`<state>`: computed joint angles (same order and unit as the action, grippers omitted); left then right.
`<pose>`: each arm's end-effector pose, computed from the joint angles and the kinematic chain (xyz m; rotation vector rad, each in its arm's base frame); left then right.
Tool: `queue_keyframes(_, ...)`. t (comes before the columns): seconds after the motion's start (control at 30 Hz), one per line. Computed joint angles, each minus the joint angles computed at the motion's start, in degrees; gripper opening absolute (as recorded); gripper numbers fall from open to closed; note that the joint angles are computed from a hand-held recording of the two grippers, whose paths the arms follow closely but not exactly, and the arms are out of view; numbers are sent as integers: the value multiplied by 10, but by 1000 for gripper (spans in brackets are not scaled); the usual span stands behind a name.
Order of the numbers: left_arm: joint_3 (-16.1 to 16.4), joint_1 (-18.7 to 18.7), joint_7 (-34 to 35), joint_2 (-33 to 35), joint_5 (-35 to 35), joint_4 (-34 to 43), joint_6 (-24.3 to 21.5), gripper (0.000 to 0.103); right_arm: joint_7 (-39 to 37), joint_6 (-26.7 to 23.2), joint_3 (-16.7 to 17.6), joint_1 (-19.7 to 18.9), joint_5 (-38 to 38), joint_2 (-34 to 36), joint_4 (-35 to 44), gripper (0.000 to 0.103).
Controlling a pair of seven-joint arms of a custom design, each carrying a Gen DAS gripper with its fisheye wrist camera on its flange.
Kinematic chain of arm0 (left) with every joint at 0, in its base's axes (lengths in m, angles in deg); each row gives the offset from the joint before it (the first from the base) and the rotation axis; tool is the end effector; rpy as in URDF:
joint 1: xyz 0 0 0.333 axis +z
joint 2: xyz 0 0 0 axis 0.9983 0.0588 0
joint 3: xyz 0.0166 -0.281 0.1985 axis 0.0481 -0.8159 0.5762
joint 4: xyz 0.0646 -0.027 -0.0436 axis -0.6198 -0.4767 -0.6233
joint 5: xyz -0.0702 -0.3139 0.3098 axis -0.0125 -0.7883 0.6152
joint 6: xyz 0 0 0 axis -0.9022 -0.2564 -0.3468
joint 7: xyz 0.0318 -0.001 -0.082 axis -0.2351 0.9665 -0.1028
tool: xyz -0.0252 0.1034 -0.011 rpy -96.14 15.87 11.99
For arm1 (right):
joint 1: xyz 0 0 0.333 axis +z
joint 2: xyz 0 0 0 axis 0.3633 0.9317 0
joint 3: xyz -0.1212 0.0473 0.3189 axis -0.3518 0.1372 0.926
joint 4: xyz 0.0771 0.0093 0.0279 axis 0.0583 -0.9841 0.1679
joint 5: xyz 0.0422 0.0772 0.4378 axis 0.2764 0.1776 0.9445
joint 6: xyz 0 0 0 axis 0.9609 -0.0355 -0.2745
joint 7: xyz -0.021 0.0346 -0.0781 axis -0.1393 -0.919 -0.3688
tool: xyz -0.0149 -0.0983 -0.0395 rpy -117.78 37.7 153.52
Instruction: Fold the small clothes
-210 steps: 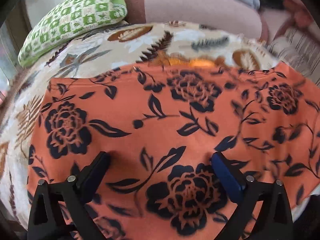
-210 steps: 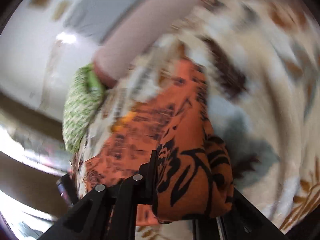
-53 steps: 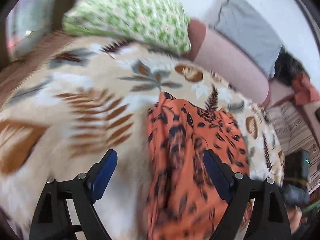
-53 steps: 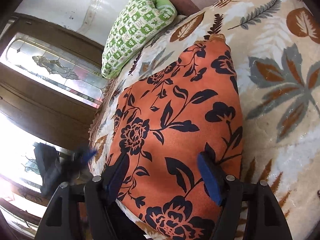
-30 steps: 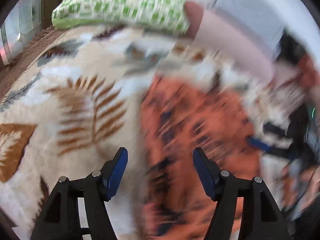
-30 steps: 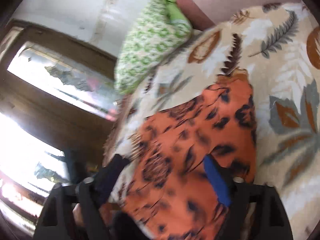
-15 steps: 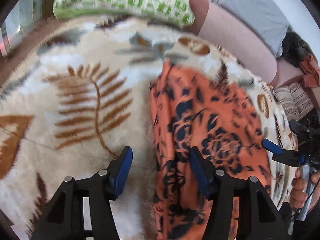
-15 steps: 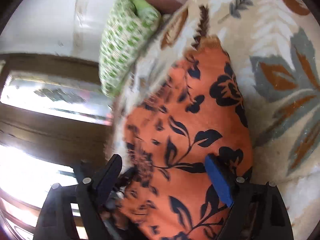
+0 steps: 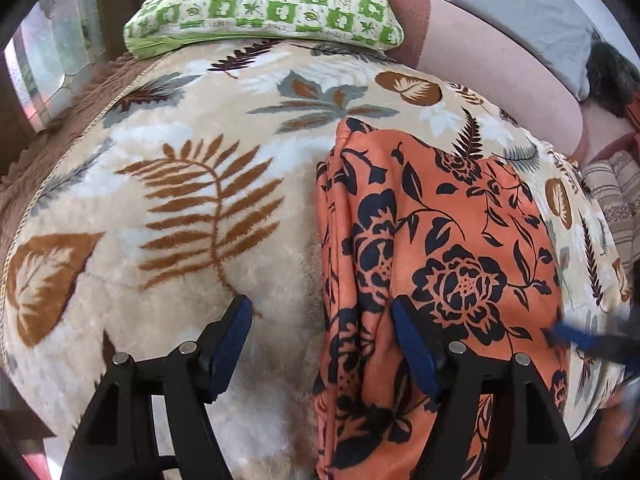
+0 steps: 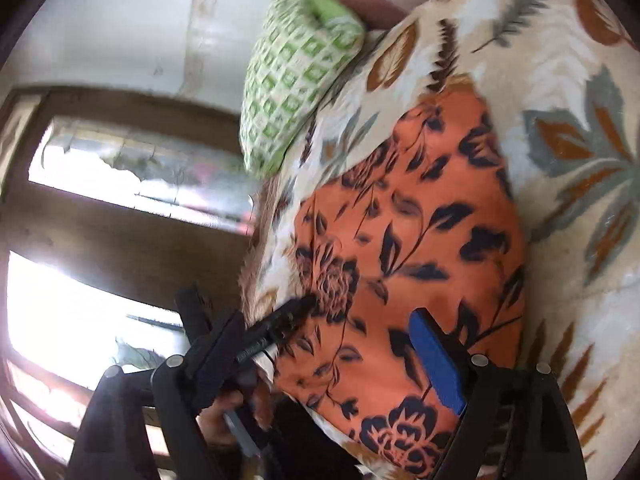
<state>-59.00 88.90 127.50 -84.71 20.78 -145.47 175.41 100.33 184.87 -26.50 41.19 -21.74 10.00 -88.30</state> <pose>0.4652 -0.0640 0.5382 -2.1752 1.7492 -0.6030 0.5219 0.2164 0.5291 -1.6191 1.4961 0.6164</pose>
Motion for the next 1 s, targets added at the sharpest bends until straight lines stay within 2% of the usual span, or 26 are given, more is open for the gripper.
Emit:
queue_keyframes(0.1, -7, 1, -3, -17, 13, -1, -12, 73, 15, 34, 12, 3, -10, -2, -10, 87)
queue_keyframes(0.17, -9, 1, -6, -19, 16, 0, -8, 73, 45, 34, 16, 4, -53, -7, 0, 87)
queue_keyframes(0.37, -10, 1, -11, -33, 20, -3, -10, 74, 55, 56, 4, 15, -71, -39, -22, 87)
queue_keyframes(0.47, 5, -11, 5, -37, 0, -5, 2, 74, 62, 64, -9, 12, -84, -57, -36, 87)
queue_keyframes(0.53, 26, -25, 27, -35, -35, -7, 23, 78, 70, 67, -18, 10, -91, -69, -47, 87)
queue_keyframes(0.57, 43, -37, 48, -27, -61, -4, 36, 82, 73, 68, -24, 9, -89, -66, -46, 87)
queue_keyframes(0.67, 79, -59, 116, 22, -127, 29, 59, 82, 66, 64, -40, 8, -61, -48, -36, 87)
queue_keyframes(0.73, 84, -56, 148, 65, -150, 63, 53, 82, 61, 52, -40, 4, -51, -25, -16, 87)
queue_keyframes(0.8, 92, -54, 187, 117, -178, 108, 25, 82, 48, 43, -34, -1, -48, -7, 2, 87)
queue_keyframes(0.93, 102, -46, 260, 203, -269, 175, -41, 80, 74, 53, -13, -16, -103, 19, 17, 87)
queue_keyframes(0.97, 107, -44, 288, 221, -316, 188, -60, 65, 73, 42, -14, -17, -93, 28, 20, 87)
queue_keyframes(1.0, 107, -38, 308, 228, -347, 194, -72, 43, 70, 36, -13, -19, -87, 32, 21, 87)
